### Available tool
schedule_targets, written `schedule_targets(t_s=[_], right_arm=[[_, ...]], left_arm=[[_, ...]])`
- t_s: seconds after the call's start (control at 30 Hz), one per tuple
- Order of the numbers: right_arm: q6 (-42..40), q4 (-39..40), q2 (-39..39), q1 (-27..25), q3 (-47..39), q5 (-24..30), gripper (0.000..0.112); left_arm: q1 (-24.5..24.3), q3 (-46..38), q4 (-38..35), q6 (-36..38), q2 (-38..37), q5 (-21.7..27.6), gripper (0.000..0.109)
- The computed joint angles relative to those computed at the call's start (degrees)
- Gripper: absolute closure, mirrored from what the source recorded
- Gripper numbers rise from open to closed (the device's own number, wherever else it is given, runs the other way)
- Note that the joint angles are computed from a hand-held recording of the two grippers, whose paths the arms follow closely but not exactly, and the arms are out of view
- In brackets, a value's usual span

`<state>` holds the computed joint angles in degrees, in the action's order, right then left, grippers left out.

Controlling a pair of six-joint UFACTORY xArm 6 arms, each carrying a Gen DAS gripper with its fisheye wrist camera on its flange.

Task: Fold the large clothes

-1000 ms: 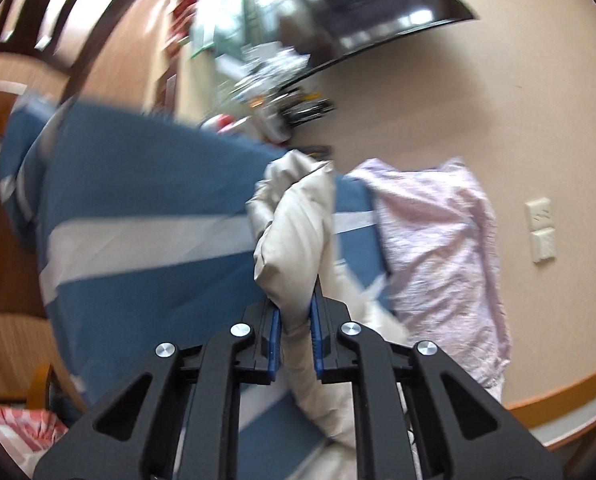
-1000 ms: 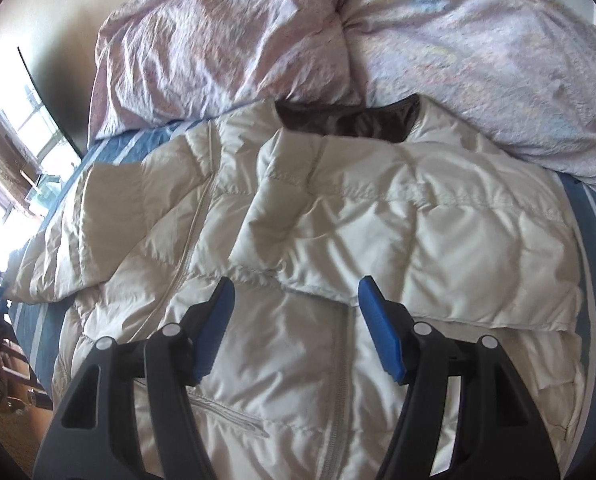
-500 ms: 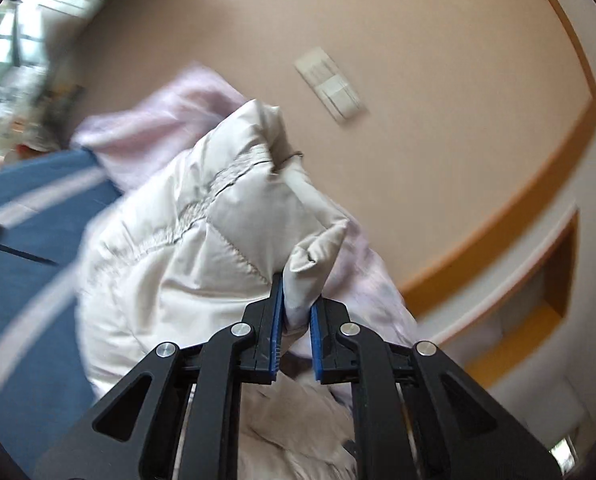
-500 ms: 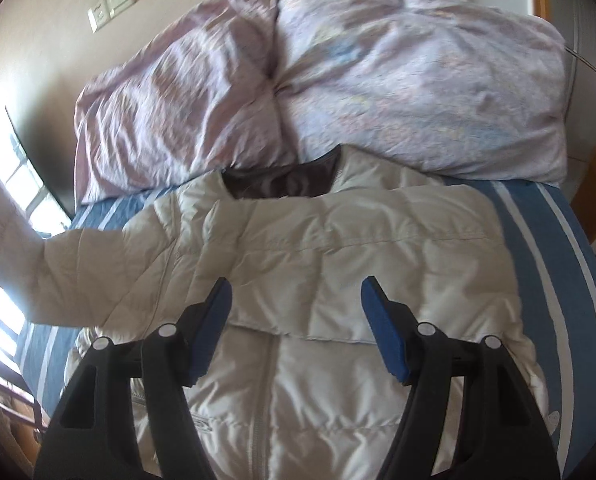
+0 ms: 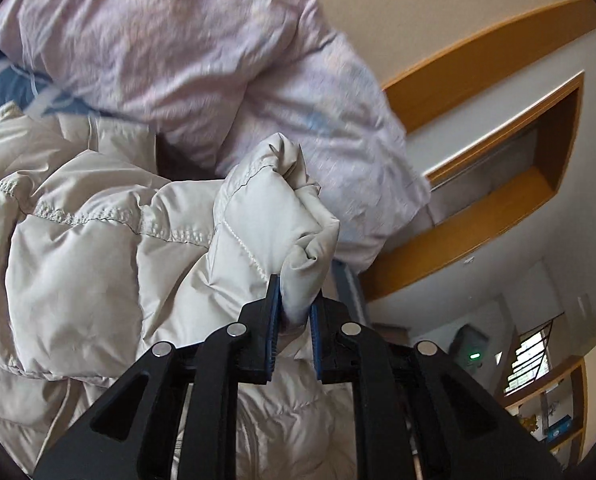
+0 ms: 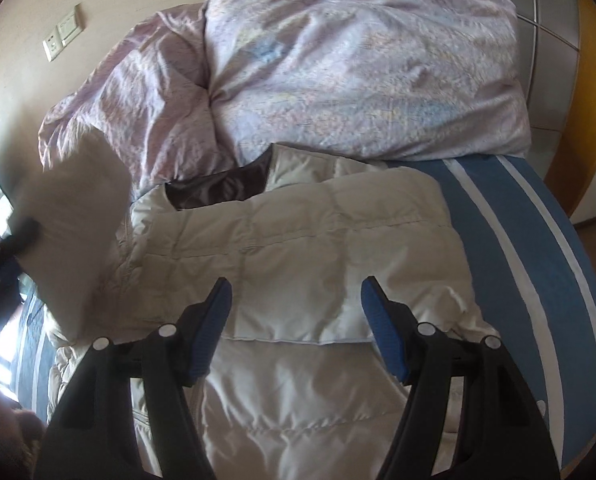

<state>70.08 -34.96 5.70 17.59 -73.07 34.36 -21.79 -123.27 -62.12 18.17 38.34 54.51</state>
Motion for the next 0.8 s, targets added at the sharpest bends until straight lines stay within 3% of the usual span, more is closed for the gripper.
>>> schedule_targets(t_s=[0.1,0.13,0.17,0.23,0.33,0.5,0.6,0.7,0.73,0.77,0.8], right_arm=[[-0.88,1.96,0.04,-0.69,0.62,-1.30,0.045],[-1.15,2.54,0.03,-0.81,0.79,-1.76,0.045],[-1.62,3.41,-0.05,-1.01,1.11,-2.64,0.045],[-3.26,6.39,-0.16,-1.63,2.09,-5.82,0.045],[-10.66,16.63,0.89,-2.10,2.96,-11.73,0.047],[-27.13,36.52,7.49,-0.88,-2.30,-12.81,0.056],[-30.44,41.04,11.56,-0.27,-6.39,-10.98,0.057],[-29.76,40.51,14.87,0.00,-10.13,-8.24,0.057],[-30.51,41.36,15.67,0.28,-10.80,-8.31,0.066],[-31.58,42.30,15.91,0.51,-10.85,-8.78,0.086],[-30.66,40.84,15.75,0.92,-10.69,-9.75,0.092]], left_arm=[[0.36,-5.32,0.44,-2.86,4.31,6.11,0.054],[0.72,-5.06,-1.12,-2.36,4.48,7.03,0.035],[1.06,-4.35,-2.35,-1.23,4.03,7.00,0.024],[2.04,2.58,-5.47,4.24,-1.12,5.44,0.016],[3.84,10.65,-5.09,11.18,-7.97,1.99,0.011],[4.21,30.50,7.26,20.72,-21.62,-17.24,0.010],[5.48,37.24,13.57,20.90,-25.07,-23.53,0.010],[7.64,42.31,20.46,17.61,-26.77,-27.90,0.008],[8.24,42.88,21.72,16.64,-26.83,-28.21,0.008],[9.02,43.39,23.39,15.15,-26.70,-28.26,0.008],[9.56,43.61,24.47,13.96,-26.65,-28.04,0.008]])
